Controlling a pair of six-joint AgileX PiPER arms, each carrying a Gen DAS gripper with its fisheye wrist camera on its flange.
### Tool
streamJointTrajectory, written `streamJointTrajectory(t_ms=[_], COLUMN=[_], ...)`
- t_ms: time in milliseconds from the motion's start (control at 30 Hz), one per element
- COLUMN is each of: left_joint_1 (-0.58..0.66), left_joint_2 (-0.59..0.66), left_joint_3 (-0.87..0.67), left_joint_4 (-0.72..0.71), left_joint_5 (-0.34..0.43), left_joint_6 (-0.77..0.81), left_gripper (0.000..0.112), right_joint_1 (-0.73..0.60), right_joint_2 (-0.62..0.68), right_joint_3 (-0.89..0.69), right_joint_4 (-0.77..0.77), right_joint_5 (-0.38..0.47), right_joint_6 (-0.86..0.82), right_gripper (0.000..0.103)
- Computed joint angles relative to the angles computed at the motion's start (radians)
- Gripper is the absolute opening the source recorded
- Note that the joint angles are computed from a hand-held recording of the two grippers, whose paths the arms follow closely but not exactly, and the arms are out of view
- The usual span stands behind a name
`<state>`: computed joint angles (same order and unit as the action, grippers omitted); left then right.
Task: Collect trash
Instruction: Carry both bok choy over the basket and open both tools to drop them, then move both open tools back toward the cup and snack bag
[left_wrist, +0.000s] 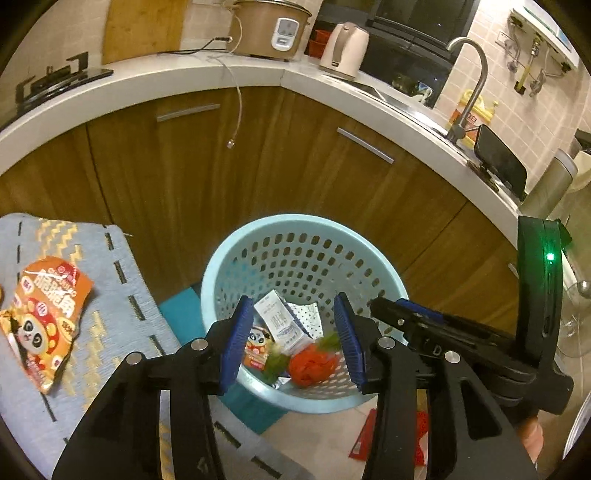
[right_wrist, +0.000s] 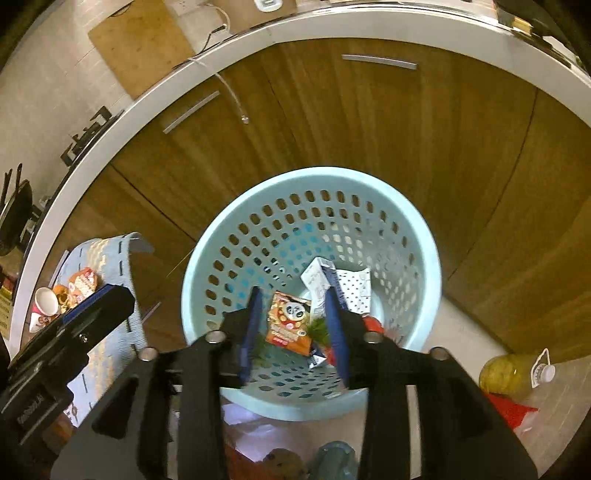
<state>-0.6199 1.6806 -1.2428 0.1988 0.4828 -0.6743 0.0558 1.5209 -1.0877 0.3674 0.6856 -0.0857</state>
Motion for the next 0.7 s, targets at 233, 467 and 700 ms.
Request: streamJointTrajectory(t_ms=[233, 467, 700], left_joint_1=[-0.014, -0.03, -0.012], left_joint_2=[-0.033, -0.13, -0.277], left_joint_3=[0.047, 0.116, 0.203], left_joint_4=[0.072, 0.177, 0.265], left_joint_5=[-0.008, -0.002, 0.021], left_joint_6=[-0.077, -0.17, -0.263], left_gripper=[0.043, 0.043, 0.043], right_joint_1=[-0.03, 0.051, 0.167], right_joint_2=[-0.038, -0.09, -0.131], right_joint_3=[0.021, 0.006, -0.021], right_joint_4=[0.05, 0.007, -0.051], right_joint_5=[-0.012, -0.013, -0.012], right_joint_6=[-0.063, -0.015, 0.057], right_gripper=[0.043, 0.043, 0.043])
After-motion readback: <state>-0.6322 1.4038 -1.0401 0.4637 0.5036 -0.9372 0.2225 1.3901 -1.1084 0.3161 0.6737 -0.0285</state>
